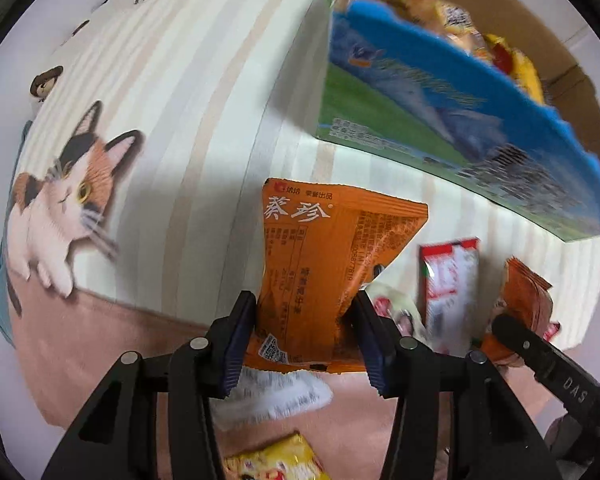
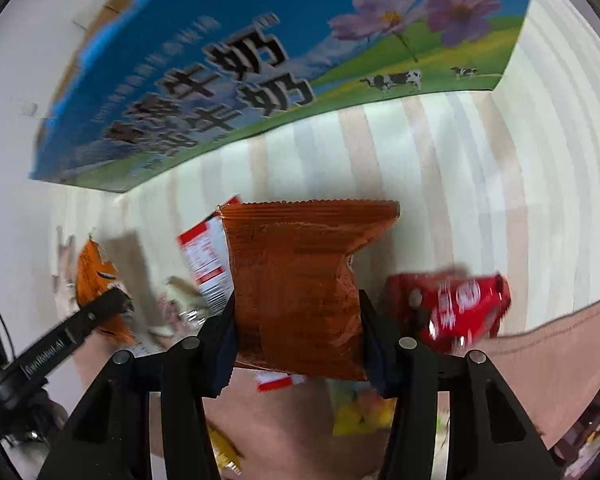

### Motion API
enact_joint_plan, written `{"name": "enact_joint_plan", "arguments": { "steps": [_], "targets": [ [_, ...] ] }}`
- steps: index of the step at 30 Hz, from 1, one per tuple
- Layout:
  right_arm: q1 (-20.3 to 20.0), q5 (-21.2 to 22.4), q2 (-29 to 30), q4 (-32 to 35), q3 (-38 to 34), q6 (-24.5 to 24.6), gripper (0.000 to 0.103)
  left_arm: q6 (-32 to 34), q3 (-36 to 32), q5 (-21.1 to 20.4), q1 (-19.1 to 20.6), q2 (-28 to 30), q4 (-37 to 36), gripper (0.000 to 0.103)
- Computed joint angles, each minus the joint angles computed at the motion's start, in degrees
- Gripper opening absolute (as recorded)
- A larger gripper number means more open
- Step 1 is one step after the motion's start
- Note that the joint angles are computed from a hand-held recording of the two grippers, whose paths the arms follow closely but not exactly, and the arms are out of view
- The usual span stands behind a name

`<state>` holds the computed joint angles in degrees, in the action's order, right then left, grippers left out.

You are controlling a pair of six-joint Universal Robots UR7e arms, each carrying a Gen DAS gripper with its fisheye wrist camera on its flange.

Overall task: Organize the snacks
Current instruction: 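Grasp an orange packet with left tool while right tool grasps another orange packet, then lower both orange packets into the box and open both tools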

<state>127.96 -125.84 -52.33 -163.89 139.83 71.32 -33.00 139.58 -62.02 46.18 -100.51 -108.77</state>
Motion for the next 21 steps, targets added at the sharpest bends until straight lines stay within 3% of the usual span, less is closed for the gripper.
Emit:
{"name": "enact_joint_plan", "arguments": {
  "steps": [6, 10, 13, 16, 21],
  "targets": [
    [5.43, 0.97, -3.41, 2.48, -2.40, 0.02, 0.055, -3.95, -1.11, -3.54, -6.51, -9.72, 7.67, 0.046],
    [8.39, 0.41, -6.91, 5.14, -4.04, -0.75, 0.055, -3.79, -3.74, -4.87, -9.23, -11.32, 9.27, 0.046],
    [10.14, -0.69, -9.03, 6.96, -6.17, -1.89, 0.055, -4.65, -6.24, -6.23, -12.23, -10.69, 9.23, 0.046],
    [10.67, -1.20, -13.86, 9.05, -6.75, -4.17, 0.055, -0.06, -10.80, -6.20, -10.67, -5.64, 5.43, 0.046],
    [8.19, -2.89, -14.23, 10.28, -11.18, -9.78, 0.055, 4.38, -16.82, -4.77, -8.99, 3.83, 0.34, 0.046]
  ]
}}
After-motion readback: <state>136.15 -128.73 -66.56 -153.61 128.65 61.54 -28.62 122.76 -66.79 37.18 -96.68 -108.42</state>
